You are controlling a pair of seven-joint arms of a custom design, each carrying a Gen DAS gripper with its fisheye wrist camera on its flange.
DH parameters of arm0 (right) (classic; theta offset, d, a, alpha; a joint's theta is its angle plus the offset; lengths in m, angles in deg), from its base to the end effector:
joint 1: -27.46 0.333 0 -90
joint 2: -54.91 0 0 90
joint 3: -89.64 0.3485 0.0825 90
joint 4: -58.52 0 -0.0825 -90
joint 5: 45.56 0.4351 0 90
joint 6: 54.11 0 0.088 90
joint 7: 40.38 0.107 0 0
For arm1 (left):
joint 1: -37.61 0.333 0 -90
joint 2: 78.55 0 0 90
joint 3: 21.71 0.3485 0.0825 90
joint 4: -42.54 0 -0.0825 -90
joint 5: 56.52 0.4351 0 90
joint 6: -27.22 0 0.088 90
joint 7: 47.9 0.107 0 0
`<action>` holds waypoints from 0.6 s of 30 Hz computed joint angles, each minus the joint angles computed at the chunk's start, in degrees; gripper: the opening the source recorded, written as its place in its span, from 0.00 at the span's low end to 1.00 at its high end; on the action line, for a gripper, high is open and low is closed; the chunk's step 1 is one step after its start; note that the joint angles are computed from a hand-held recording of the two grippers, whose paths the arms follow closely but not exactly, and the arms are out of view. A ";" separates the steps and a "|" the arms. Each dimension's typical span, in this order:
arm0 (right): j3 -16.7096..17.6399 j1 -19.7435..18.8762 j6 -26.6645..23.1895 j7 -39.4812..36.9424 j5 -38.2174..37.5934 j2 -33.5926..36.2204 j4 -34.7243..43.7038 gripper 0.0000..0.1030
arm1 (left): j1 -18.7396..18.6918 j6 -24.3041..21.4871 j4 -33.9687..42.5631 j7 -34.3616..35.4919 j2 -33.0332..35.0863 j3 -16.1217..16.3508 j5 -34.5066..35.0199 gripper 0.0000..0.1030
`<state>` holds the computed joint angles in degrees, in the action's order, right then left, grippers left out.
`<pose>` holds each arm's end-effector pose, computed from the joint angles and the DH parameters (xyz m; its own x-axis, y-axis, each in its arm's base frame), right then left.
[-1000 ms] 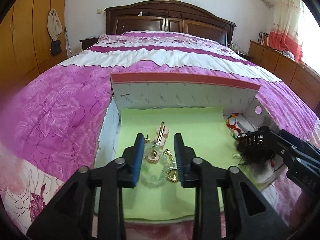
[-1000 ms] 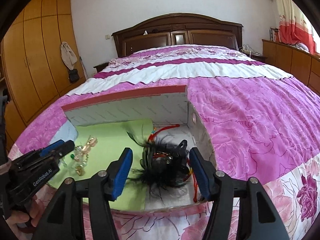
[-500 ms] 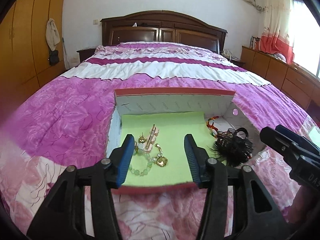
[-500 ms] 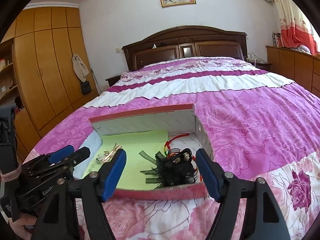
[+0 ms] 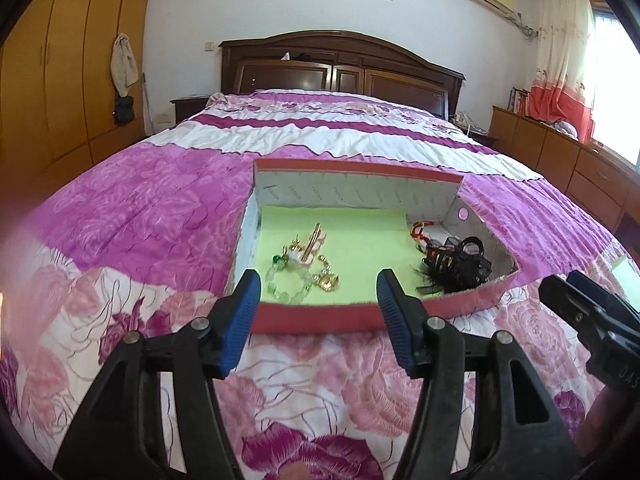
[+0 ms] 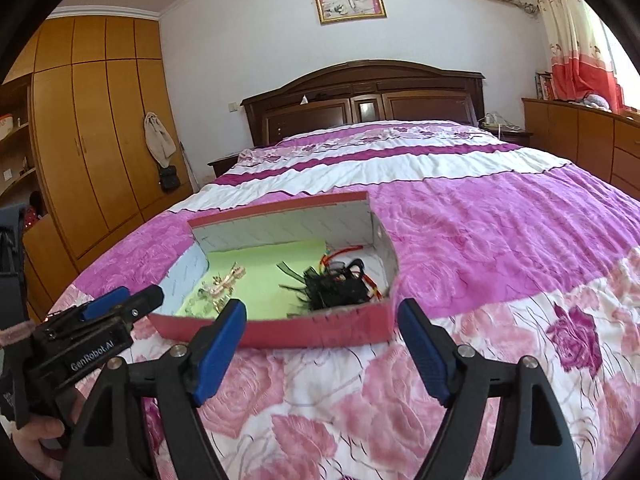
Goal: Organize jewelry
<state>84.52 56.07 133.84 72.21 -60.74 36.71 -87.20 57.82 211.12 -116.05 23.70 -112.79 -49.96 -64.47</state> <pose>0.4484 0.2210 0.5113 0.3658 -0.9170 -0.1593 -0.5187 -0.0587 -0.8529 0.4210 -0.0559 0.4849 0.1904 -0.9753 0.1122 -0.5087 -0.1958 -0.8384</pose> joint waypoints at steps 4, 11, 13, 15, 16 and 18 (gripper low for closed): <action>4.92 -5.37 1.85 1.30 -0.17 -0.74 -2.03 0.80 | 1.72 0.04 -1.23 -1.27 -1.20 -2.32 0.02 0.53; 7.85 -8.26 2.78 2.42 -1.34 -1.31 -3.84 0.80 | 3.28 -0.06 -2.40 -3.00 -2.06 -5.06 0.88 0.54; 7.90 -8.30 2.71 2.65 -1.65 -1.41 -4.11 0.80 | 3.31 -0.08 -2.52 -3.16 -2.12 -5.43 1.31 0.54; 7.87 -8.32 2.66 2.85 -1.87 -1.38 -4.21 0.80 | 3.22 -0.11 -2.58 -3.21 -2.13 -5.49 1.68 0.54; 8.07 -8.56 2.71 2.95 -1.91 -1.47 -4.34 0.80 | 3.39 -0.11 -2.67 -3.40 -2.31 -5.79 1.77 0.54; 8.22 -8.78 2.76 3.15 -2.00 -1.54 -4.44 0.80 | 3.83 -0.05 -2.83 -3.77 -2.65 -6.28 1.97 0.54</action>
